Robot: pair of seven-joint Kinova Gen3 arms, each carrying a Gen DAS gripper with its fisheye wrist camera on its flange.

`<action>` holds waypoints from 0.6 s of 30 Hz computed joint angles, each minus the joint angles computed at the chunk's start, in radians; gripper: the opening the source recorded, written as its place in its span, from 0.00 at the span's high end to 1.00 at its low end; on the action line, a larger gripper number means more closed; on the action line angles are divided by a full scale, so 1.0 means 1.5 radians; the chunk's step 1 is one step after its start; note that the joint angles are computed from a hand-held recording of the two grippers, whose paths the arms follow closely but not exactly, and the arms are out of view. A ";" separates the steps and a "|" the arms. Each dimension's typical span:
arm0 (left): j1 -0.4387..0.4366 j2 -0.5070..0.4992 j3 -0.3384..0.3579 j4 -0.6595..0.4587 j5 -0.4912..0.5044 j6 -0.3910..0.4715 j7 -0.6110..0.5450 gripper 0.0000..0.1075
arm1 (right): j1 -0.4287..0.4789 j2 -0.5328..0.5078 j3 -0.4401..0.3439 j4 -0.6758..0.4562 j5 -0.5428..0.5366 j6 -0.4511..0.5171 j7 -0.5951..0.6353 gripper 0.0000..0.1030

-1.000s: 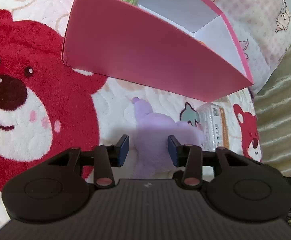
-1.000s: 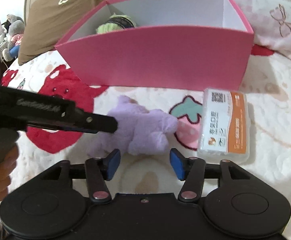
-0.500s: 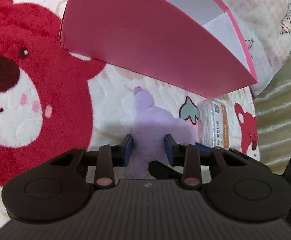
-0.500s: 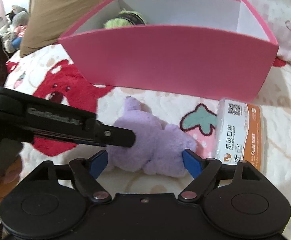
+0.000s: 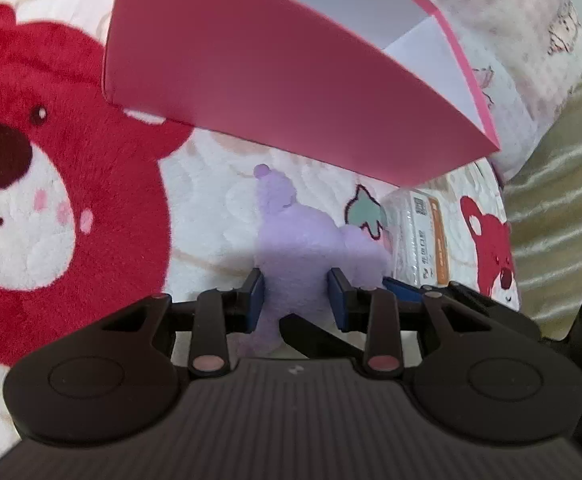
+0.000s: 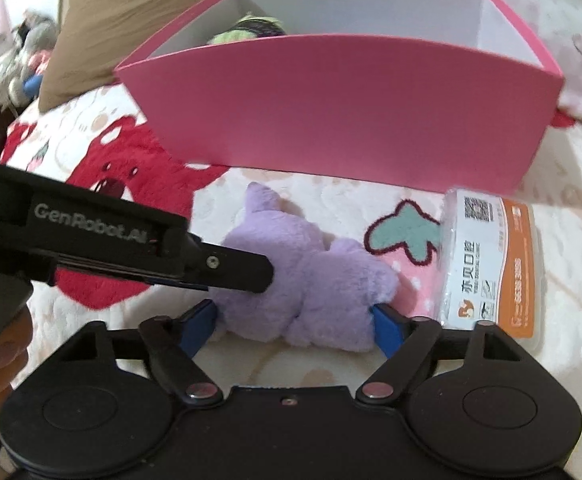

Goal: Organize objects
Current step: 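Close the right gripper on the plush toy and lift it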

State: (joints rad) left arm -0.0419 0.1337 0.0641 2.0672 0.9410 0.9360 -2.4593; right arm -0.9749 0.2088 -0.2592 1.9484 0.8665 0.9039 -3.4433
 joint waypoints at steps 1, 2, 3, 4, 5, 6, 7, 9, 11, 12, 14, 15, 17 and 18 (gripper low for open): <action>0.000 -0.007 0.000 0.001 -0.002 0.002 -0.001 0.70 | -0.003 -0.002 -0.002 -0.003 -0.001 0.007 0.005 0.24; 0.002 -0.016 0.001 0.002 -0.006 0.001 -0.004 0.70 | -0.005 -0.004 -0.004 -0.005 -0.003 0.013 0.007 0.24; 0.004 -0.023 0.000 0.002 -0.009 0.001 -0.007 0.70 | -0.008 -0.008 -0.006 -0.005 -0.003 0.020 0.007 0.24; 0.005 -0.031 -0.002 0.002 -0.010 0.002 -0.010 0.70 | -0.012 -0.010 -0.009 -0.007 -0.001 0.029 0.007 0.24; 0.006 -0.039 -0.003 0.003 -0.010 0.004 -0.012 0.70 | -0.017 -0.011 -0.012 -0.011 0.001 0.042 0.008 0.24; 0.008 -0.047 -0.006 0.003 -0.013 0.006 -0.013 0.70 | -0.022 -0.009 -0.015 -0.016 0.004 0.055 0.009 0.24; 0.009 -0.054 -0.008 0.002 -0.017 0.010 -0.011 0.70 | -0.027 -0.009 -0.018 -0.021 0.006 0.068 0.011 0.24; 0.013 -0.069 -0.013 0.000 -0.022 0.016 -0.011 0.70 | -0.030 -0.014 -0.023 -0.025 0.003 0.076 0.012 0.23; 0.015 -0.084 -0.018 -0.003 -0.027 0.027 -0.009 0.70 | -0.035 -0.020 -0.028 -0.027 0.006 0.085 0.006 0.22; 0.018 -0.092 -0.020 -0.004 -0.030 0.030 -0.007 0.69 | -0.039 -0.022 -0.031 -0.028 0.009 0.094 0.002 0.21; 0.023 -0.106 -0.024 -0.010 -0.041 0.040 0.000 0.69 | -0.045 -0.027 -0.037 -0.031 0.014 0.110 0.001 0.20; 0.024 -0.114 -0.028 -0.011 -0.047 0.045 0.002 0.69 | -0.045 -0.031 -0.039 -0.034 0.013 0.115 0.003 0.20; 0.026 -0.129 -0.036 -0.016 -0.052 0.060 0.002 0.68 | -0.046 -0.038 -0.045 -0.038 0.013 0.122 0.006 0.19; 0.026 -0.136 -0.040 -0.016 -0.053 0.067 0.002 0.68 | -0.046 -0.040 -0.047 -0.040 0.016 0.127 0.005 0.18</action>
State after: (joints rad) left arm -0.0024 -0.0709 0.0040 2.0430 0.8608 1.0362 -2.4567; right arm -1.0443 0.1487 -0.3296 1.8889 0.8901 1.0941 -3.4365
